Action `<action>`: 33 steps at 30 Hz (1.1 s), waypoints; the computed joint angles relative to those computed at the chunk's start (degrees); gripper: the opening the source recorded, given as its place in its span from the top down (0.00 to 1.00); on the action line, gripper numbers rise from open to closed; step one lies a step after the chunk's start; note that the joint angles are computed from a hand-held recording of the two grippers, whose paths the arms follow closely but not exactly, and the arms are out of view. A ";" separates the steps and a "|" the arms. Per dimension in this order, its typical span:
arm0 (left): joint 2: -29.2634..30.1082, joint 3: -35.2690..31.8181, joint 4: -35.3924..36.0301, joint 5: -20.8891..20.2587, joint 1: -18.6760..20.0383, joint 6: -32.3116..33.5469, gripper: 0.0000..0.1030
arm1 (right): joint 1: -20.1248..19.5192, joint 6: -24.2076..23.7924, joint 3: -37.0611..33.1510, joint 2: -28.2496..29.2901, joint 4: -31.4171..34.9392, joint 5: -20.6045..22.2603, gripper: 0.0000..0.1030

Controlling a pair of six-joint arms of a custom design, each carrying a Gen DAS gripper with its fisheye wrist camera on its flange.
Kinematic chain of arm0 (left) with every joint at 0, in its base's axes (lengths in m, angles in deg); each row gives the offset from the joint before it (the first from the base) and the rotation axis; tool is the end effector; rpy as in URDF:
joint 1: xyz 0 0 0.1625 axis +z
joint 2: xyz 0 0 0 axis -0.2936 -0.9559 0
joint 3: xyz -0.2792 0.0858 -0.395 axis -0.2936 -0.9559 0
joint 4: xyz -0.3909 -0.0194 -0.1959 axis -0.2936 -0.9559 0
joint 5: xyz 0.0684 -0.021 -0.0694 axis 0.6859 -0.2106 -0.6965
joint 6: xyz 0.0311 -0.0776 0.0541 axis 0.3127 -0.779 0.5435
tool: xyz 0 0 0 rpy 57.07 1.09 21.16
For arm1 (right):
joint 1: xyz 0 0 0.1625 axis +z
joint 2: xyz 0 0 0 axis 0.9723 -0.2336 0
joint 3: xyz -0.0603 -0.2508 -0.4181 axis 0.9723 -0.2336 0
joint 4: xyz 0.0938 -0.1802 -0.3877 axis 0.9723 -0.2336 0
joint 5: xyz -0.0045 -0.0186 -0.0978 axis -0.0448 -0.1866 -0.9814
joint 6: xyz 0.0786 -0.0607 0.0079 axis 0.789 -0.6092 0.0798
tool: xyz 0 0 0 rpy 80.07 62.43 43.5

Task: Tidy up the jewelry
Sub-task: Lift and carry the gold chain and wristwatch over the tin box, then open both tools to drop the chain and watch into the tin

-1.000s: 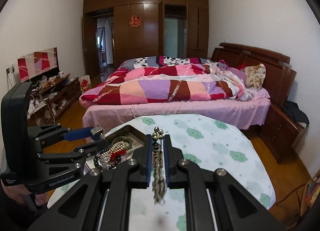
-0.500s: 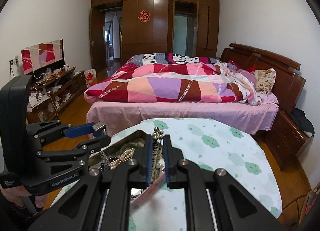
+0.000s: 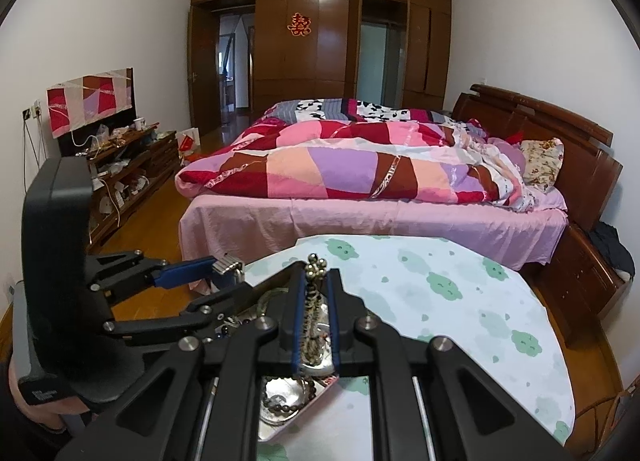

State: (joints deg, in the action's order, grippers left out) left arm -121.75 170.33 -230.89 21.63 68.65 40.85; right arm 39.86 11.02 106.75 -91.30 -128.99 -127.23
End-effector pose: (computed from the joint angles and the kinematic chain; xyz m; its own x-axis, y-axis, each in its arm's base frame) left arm -0.0631 -0.4360 0.2537 -0.7166 -0.1613 -0.6786 0.5008 0.5582 -0.6616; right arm 0.3634 -0.4827 -0.0080 -0.4513 -0.7306 0.5124 -0.8910 0.3370 -0.3042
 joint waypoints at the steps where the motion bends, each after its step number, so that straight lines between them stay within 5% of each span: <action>1: 0.04 -0.16 0.00 -0.03 0.20 0.09 0.64 | 0.08 0.01 -0.25 0.29 -0.09 0.00 0.88; 29: 1.72 -1.57 4.57 -2.76 5.82 -2.39 0.62 | -2.04 3.49 -5.21 6.30 8.26 -5.45 0.87; 33: 2.24 -1.26 2.95 -0.64 5.52 -2.68 0.40 | -3.27 4.87 -5.04 6.45 10.01 -5.91 0.80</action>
State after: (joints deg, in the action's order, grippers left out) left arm -119.51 169.07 -227.94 20.99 74.17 38.17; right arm 36.60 15.89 101.70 -84.85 -118.97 -133.14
